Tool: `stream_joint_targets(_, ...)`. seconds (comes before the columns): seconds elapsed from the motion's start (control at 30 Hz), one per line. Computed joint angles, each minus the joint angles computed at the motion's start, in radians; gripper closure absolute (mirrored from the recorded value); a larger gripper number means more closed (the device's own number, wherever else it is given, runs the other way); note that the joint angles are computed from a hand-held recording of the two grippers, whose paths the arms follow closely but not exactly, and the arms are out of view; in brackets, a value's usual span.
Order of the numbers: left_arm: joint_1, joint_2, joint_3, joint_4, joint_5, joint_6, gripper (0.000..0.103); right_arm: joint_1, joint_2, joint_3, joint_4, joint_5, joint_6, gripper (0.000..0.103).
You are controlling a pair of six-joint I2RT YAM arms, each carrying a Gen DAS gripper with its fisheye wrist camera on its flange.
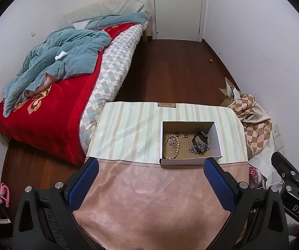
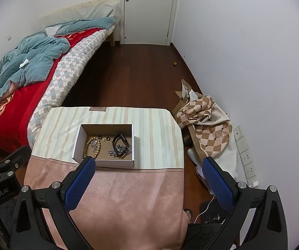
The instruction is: Organize jewelry
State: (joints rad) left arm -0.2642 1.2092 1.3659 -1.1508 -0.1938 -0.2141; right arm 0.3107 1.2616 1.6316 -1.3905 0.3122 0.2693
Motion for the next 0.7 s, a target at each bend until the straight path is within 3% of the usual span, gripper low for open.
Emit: stream_joint_targets(0.7,-0.007,-0.006,0.005,-0.002,-0.005,0.0,0.0,-0.02,0.004,0.048,-0.028,-0.008,-0.018,0.0)
